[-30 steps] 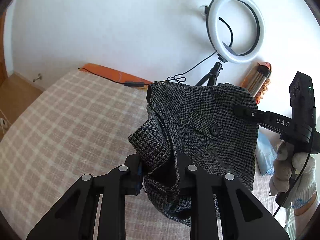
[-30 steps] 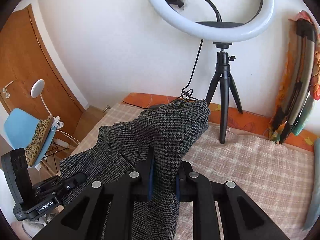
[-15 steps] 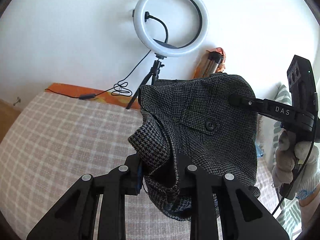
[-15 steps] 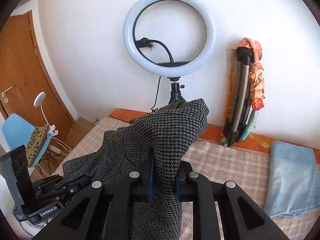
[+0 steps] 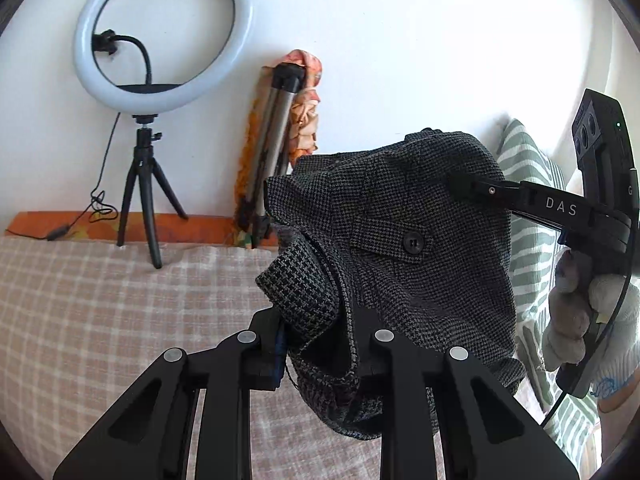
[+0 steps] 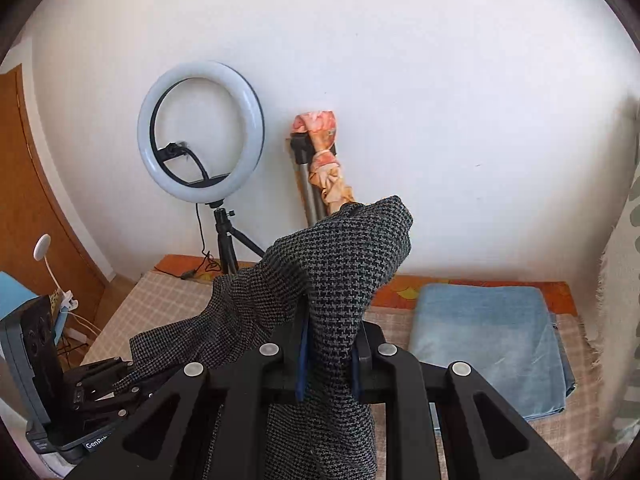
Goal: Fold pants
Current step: 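Lift the bundle with both grippers and carry it toward the blue folded cloth, then lower the bundle onto the blue cloth and open both grippers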
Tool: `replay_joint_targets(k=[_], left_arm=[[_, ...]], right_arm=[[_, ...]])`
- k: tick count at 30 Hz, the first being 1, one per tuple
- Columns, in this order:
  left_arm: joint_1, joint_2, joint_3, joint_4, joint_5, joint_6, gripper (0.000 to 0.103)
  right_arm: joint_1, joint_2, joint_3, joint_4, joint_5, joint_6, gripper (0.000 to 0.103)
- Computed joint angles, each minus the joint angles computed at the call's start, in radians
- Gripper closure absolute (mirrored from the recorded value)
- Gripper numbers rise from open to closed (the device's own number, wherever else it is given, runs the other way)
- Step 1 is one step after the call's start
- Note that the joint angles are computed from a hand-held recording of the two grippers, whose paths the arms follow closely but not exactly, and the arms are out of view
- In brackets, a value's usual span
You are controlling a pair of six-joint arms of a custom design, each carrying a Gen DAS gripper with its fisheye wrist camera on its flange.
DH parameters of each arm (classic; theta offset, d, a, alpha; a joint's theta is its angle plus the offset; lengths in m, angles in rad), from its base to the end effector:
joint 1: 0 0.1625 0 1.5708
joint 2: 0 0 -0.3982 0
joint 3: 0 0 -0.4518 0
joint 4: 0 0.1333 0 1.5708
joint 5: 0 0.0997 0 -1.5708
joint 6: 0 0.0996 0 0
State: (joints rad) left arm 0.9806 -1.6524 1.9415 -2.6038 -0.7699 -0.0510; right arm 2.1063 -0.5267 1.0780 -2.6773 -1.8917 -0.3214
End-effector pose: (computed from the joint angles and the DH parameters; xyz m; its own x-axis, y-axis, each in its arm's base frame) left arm -0.1197 -0.5468 0.4471 -0.8687 -0.0477 -0.4931 0.3657 0.6097 -0.7032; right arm 0.5283 -0.6908 0.0983 -0.7178 -0.5546 0.4208 -0.6960 0.5856 -0.4154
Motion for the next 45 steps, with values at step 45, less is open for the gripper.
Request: replay_joint_targets(k=[45], left_arm=[[0.12,0.575,-0.318,-0.108,-0.088,-0.034,0.051]], right_arm=[[-0.262,0.408,-0.667,0.127,-0.307,-0.153,0.062]])
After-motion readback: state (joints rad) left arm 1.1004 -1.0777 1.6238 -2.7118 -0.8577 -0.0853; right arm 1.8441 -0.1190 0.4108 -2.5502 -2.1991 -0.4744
